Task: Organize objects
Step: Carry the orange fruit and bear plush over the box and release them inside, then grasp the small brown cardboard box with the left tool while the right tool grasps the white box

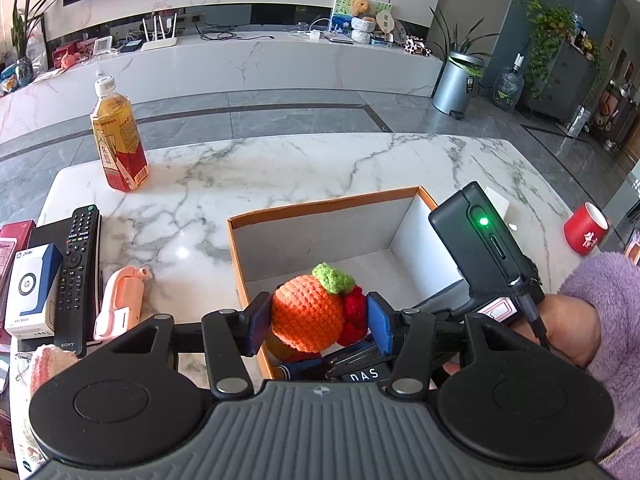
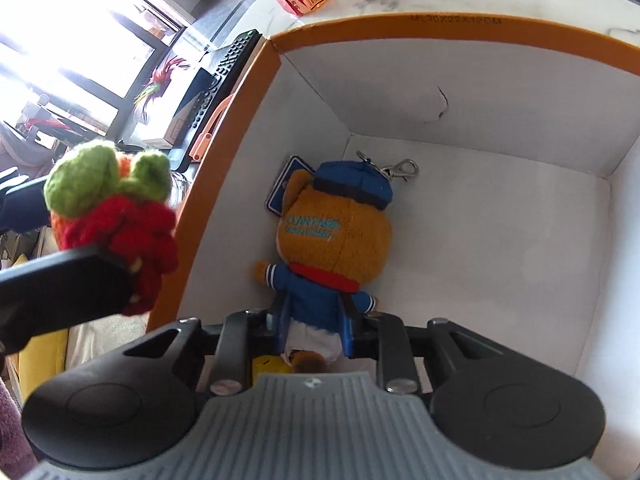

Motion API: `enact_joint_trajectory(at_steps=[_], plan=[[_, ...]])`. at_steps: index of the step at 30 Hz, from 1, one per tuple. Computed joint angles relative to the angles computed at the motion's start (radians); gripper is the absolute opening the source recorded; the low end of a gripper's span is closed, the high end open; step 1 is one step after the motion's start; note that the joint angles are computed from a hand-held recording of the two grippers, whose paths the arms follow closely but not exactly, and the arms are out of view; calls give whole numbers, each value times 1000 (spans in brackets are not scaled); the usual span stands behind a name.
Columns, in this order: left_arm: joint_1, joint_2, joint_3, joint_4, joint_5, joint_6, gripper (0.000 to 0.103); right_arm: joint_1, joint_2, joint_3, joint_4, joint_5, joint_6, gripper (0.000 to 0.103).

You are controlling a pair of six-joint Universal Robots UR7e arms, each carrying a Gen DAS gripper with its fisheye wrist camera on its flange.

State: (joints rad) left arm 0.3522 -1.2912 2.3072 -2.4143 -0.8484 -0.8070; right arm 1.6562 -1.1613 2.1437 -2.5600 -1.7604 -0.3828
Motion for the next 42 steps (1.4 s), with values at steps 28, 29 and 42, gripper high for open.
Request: enact_joint_trajectory(at_steps=[28, 29, 42], plan=[[129, 310, -207, 154, -200, -23, 60, -81, -418, 205, -261, 32, -415, 31], [135, 320, -219, 176, -209, -28, 60, -89, -436, 210, -250, 39, -421, 31], [120, 348, -272, 286, -203, -84, 63, -173, -538, 219, -179, 125, -443, 34]])
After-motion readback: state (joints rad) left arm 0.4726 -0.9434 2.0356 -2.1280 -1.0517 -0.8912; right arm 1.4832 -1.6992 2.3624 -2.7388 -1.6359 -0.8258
